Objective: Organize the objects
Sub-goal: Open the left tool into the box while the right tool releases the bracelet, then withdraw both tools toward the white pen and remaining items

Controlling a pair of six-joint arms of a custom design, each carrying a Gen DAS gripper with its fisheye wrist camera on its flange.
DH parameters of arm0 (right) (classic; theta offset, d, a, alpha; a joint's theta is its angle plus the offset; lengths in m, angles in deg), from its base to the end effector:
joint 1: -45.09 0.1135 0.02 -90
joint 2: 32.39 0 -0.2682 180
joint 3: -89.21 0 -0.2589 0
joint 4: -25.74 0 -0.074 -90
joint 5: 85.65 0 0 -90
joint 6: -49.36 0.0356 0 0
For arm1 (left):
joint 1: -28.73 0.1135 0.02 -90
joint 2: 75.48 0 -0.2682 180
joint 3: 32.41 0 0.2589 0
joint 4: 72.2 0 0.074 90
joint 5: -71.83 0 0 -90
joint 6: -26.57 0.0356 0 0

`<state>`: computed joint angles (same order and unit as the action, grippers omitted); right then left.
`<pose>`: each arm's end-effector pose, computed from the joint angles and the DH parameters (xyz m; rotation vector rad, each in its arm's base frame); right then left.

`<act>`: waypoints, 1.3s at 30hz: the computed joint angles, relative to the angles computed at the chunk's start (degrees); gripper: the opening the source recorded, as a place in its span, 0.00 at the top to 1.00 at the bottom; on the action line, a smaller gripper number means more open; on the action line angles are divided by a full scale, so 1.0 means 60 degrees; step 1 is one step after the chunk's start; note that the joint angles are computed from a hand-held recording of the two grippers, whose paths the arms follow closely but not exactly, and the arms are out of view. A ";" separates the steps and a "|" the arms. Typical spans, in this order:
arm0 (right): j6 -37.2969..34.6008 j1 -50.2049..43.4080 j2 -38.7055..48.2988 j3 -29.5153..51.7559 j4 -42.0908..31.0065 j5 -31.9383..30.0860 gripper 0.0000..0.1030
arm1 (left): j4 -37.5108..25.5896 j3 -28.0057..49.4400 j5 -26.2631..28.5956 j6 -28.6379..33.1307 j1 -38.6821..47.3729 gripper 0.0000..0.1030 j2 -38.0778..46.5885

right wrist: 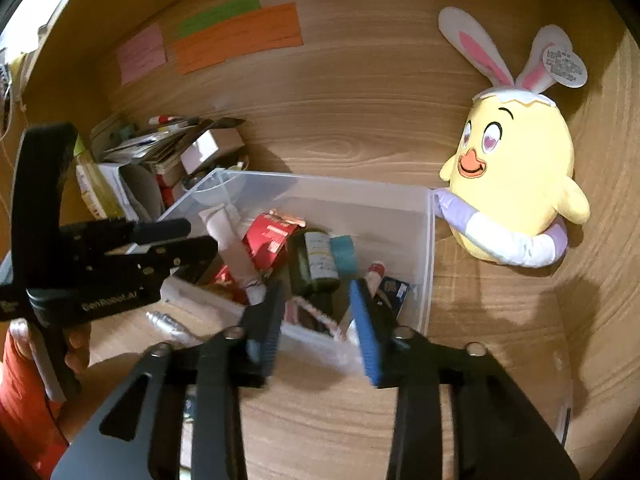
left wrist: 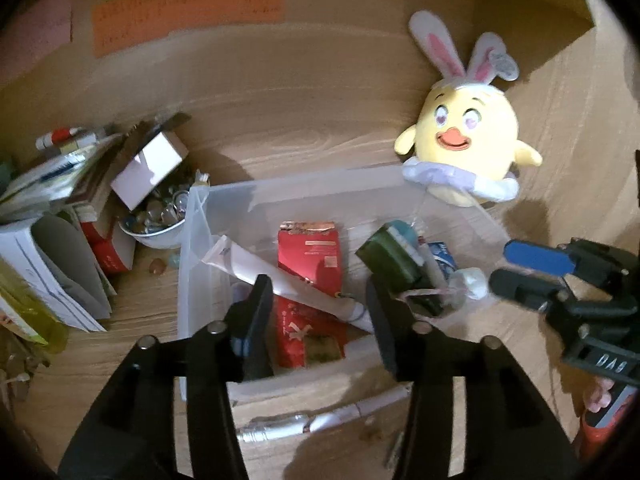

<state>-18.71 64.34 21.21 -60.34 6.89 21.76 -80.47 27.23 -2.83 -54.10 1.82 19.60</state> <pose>0.1726 0.0490 0.1553 0.2067 2.2540 0.0299 0.2927 -0.1591 0.1557 0.8566 2.1842 -0.4647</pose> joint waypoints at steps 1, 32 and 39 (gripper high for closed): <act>0.0093 0.0197 -0.0042 -0.0020 -0.0078 0.0144 0.63 | 0.0014 -0.0135 0.0044 0.0030 0.0016 0.44 -0.0181; 0.1521 0.3562 0.4155 0.0261 0.1792 -0.0004 0.38 | -0.1744 -0.0016 0.0699 0.2175 0.0691 0.41 0.1355; 0.1350 0.3358 0.4721 0.0497 0.1887 -0.0235 0.56 | -0.1909 -0.0102 0.1127 0.2309 0.1083 0.59 0.1234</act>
